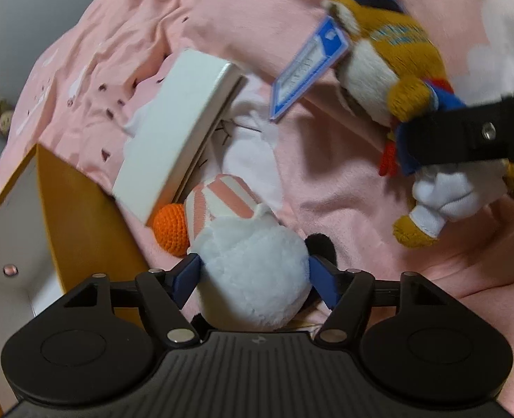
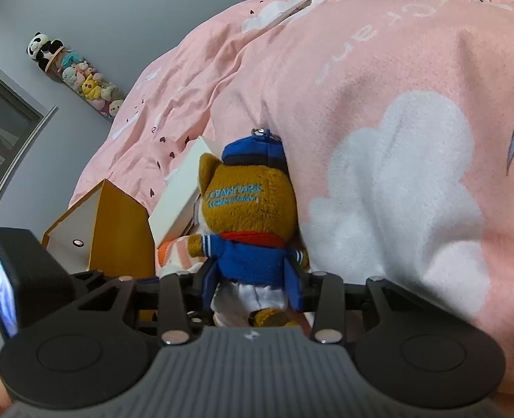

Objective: Organize objects
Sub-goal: 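Lift both plushes off the bedspread with both tools, then carry both plushes over to the cardboard box with both tools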

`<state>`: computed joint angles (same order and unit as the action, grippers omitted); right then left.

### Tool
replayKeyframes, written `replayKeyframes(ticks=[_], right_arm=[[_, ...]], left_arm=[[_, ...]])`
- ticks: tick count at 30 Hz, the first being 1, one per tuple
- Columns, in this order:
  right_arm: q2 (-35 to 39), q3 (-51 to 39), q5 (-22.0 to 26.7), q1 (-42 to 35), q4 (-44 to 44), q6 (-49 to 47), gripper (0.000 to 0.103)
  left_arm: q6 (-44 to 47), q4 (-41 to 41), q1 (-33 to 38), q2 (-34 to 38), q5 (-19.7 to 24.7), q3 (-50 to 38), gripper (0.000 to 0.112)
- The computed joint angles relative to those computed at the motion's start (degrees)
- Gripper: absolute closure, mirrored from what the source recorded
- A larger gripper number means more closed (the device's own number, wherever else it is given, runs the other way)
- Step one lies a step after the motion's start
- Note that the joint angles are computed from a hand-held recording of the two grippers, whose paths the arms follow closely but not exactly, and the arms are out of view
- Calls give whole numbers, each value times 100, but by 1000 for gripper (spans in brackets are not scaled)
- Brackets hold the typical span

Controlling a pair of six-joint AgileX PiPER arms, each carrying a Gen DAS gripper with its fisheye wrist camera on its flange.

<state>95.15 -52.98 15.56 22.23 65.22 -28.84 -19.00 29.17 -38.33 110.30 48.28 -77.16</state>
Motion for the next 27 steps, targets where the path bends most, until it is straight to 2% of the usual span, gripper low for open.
replayKeyframes(ticks=[9,12,17,20,22,25,27], right_arm=[[60,-88,14,43,-438,387,61],[55,-108,-37,99,-826,759,62],[67,-107,-44,89,-819,777,62],[44,-67,-43,76,-643,600,61],[-11,11,-54,55,-406,378,62],[-131,181,-36,-19,330,-335,63],[-192,252,-15,-62,653,-645,63]], left_arm=[[-229,640,-95,-107,-484,530,29],[-165,755,-115,-93,-453,589,28],[160,780,-132,-158,-400,648,28],[-397,1411,-385,-284,-480,995,32],[-853,1535,-390,-420,-589,1145,37],[-1199,1361,-277,-784,-827,1328,40],[-1113,789,-50,-1253,-1215,1609,41]])
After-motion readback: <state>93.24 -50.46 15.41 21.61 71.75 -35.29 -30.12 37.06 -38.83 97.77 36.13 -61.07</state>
